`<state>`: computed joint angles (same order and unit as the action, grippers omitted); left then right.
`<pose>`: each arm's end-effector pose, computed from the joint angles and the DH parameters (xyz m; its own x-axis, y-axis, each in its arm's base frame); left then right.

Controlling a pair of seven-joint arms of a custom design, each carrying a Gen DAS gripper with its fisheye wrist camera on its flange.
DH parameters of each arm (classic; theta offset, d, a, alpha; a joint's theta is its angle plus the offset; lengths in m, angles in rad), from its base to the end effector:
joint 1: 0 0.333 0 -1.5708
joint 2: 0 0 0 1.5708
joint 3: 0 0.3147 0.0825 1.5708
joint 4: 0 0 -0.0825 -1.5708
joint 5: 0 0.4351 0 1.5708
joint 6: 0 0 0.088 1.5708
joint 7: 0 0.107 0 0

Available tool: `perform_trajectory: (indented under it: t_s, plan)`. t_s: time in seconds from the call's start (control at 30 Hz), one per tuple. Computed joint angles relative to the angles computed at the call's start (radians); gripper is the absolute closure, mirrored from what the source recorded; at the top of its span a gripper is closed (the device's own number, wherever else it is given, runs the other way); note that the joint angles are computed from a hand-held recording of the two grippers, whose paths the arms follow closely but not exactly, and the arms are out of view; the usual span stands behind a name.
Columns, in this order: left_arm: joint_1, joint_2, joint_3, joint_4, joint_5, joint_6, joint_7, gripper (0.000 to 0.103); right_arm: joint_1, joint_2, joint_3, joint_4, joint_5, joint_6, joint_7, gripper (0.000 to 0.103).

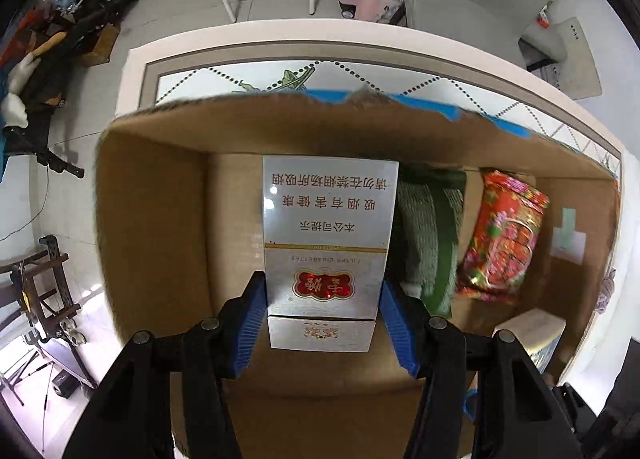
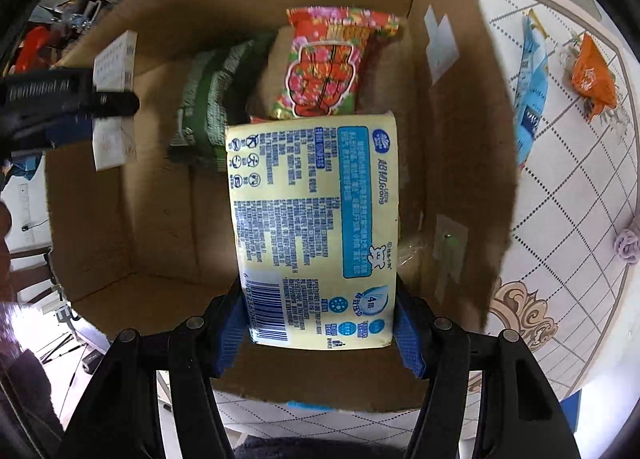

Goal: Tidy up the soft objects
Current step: 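Carry both boxes into the cardboard box and release them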

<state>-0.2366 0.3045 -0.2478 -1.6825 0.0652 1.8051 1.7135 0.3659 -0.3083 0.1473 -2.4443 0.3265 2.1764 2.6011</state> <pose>0.6018 -0.2972 0.3924 -0.5967 -0.8016 0.0379 -0.7870 0.5938 0.1675 0.4198 0.2497 0.3907 -0.6514 -0.7468 -0.1344 -0.7568 0.6269 0.1851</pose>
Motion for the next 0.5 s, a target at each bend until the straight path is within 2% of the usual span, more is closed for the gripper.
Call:
perform_trajectory:
  t_s: [0.23, 0.33, 0.43, 0.5]
  plan:
    - [-0.012, 0.058, 0.0, 0.059, 0.016, -0.029, -0.018, 0.049, -0.002, 0.083, -0.002, 0.055, -0.021, -0.018, 0.003, 0.036]
    - [-0.01, 0.078, 0.001, 0.089, 0.011, -0.064, -0.026, 0.049, 0.001, 0.107, -0.001, 0.084, -0.023, -0.027, 0.022, 0.035]
    - [-0.005, 0.071, 0.0, 0.092, 0.009, -0.084, -0.019, 0.049, 0.003, 0.109, -0.004, 0.099, -0.025, -0.042, 0.028, 0.025]
    - [0.0, 0.052, 0.001, 0.082, 0.008, -0.08, -0.012, 0.049, 0.001, 0.104, -0.002, 0.111, -0.04, -0.051, 0.04, 0.024]
